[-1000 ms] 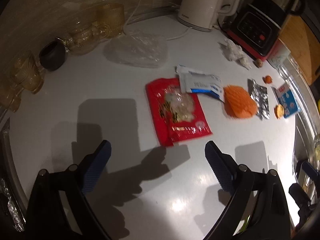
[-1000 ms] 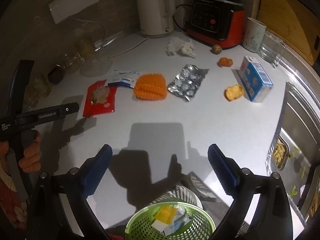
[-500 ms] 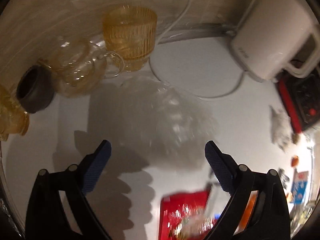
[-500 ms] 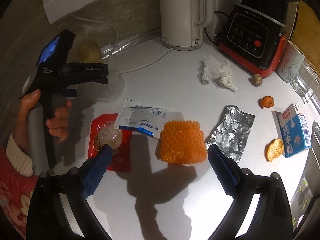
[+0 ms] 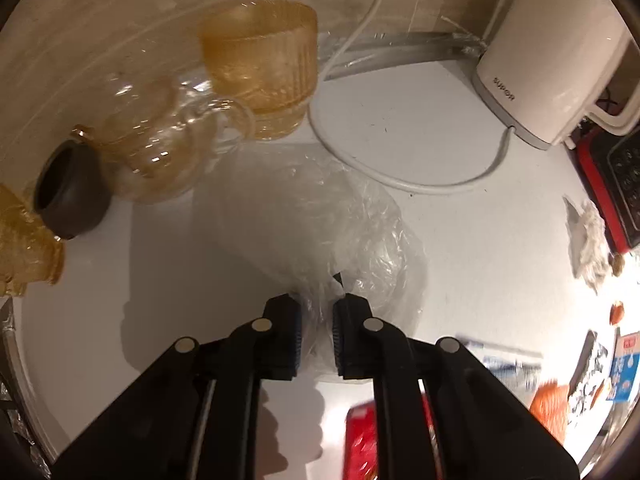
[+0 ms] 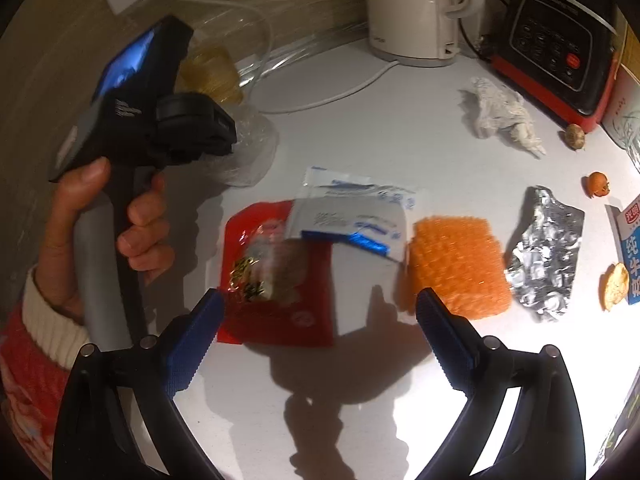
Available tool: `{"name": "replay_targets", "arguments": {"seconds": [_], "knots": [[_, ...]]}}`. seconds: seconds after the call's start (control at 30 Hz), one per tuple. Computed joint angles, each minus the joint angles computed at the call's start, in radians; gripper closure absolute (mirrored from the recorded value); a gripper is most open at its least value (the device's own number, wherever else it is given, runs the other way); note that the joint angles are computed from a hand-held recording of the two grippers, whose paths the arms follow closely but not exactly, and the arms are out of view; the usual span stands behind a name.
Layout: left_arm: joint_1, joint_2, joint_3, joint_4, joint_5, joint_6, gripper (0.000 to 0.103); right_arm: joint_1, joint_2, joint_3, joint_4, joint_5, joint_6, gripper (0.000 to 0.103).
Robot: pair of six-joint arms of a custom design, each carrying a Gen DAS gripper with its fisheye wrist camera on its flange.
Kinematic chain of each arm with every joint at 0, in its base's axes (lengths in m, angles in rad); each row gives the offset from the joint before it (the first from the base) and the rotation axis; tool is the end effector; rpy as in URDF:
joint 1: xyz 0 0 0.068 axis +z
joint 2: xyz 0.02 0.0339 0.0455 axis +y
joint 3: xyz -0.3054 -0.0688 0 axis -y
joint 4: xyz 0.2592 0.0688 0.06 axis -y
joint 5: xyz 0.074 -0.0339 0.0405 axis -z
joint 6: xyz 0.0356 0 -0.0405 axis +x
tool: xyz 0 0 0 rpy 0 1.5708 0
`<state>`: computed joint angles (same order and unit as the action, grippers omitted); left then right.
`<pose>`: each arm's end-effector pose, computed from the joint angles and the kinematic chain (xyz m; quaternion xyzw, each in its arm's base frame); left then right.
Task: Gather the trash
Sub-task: 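Grasp the clear plastic bag with the left gripper while the right grasps the red snack bag, then carry both bags over the green basket and open both grippers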
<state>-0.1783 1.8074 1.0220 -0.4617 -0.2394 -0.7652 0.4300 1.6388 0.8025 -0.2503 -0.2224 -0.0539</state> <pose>0.3478 -0.0541 0.1666 -0.3019 0.9324 0.0323 0.1961 0.2782 0.1362 0.1698 -0.2570 0.9304 0.1504 0.2139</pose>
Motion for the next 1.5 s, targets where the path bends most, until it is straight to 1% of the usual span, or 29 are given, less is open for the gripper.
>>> {"name": "replay_targets", "arguments": {"seconds": [0.13,0.2,0.33,0.4,0.53,0.57,0.63,0.7,0.77,0.8,0.83,0.87,0.9,0.93,0.97,1.07,1.2,1.37,1.43,1.5], "knots": [[-0.019,-0.133,-0.137,0.042,-0.037,0.025,0.091,0.014,0.031,0.001,0.004,-0.004,0.066,0.007],[-0.046,-0.194,-0.183,0.029,-0.075,0.014,0.091,0.026,0.058,0.005,0.016,-0.001,0.121,0.007],[-0.078,-0.320,-0.285,0.012,-0.115,-0.006,0.091,0.103,0.101,-0.001,0.068,0.068,0.205,0.007],[-0.087,-0.375,-0.328,-0.004,-0.126,-0.014,0.091,0.149,0.128,0.007,0.086,0.117,0.233,0.007],[-0.112,-0.461,-0.392,-0.044,-0.138,-0.037,0.091,0.206,0.175,0.028,0.108,0.173,0.271,0.006],[-0.116,-0.490,-0.412,-0.053,-0.132,-0.042,0.091,0.215,0.178,0.026,0.114,0.181,0.274,0.007],[-0.131,-0.541,-0.450,-0.064,-0.125,-0.052,0.091,0.239,0.183,0.023,0.126,0.212,0.277,0.013],[-0.154,-0.564,-0.470,-0.077,-0.135,-0.063,0.091,0.266,0.178,0.016,0.130,0.260,0.268,0.032],[-0.170,-0.587,-0.487,-0.084,-0.134,-0.068,0.091,0.278,0.169,0.008,0.127,0.274,0.264,0.042],[-0.169,-0.587,-0.493,-0.075,-0.124,-0.065,0.091,0.283,0.164,0.004,0.128,0.279,0.267,0.053],[-0.171,-0.593,-0.500,-0.070,-0.115,-0.063,0.091,0.286,0.155,-0.002,0.125,0.276,0.269,0.056],[-0.173,-0.594,-0.505,-0.063,-0.109,-0.059,0.091,0.287,0.146,-0.010,0.125,0.271,0.272,0.062],[-0.180,-0.600,-0.511,-0.063,-0.111,-0.059,0.091,0.290,0.141,-0.016,0.125,0.272,0.275,0.089],[-0.186,-0.602,-0.514,-0.063,-0.114,-0.059,0.091,0.287,0.140,-0.017,0.120,0.256,0.271,0.100],[-0.191,-0.604,-0.517,-0.064,-0.115,-0.058,0.091,0.282,0.133,-0.021,0.118,0.240,0.275,0.099],[-0.194,-0.628,-0.529,-0.068,-0.106,-0.053,0.091,0.288,0.109,-0.036,0.108,0.219,0.280,0.099],[-0.229,-0.671,-0.536,-0.099,-0.127,-0.066,0.091,0.308,0.057,-0.060,0.096,0.202,0.290,0.099],[-0.323,-0.746,-0.518,-0.193,-0.186,-0.109,0.091,0.318,-0.060,-0.106,0.070,0.176,0.288,0.099],[-0.369,-0.774,-0.502,-0.234,-0.206,-0.127,0.091,0.317,-0.127,-0.132,0.050,0.178,0.283,0.099],[-0.439,-0.790,-0.476,-0.284,-0.236,-0.168,0.091,0.299,-0.213,-0.169,0.025,0.171,0.274,0.099]]}}
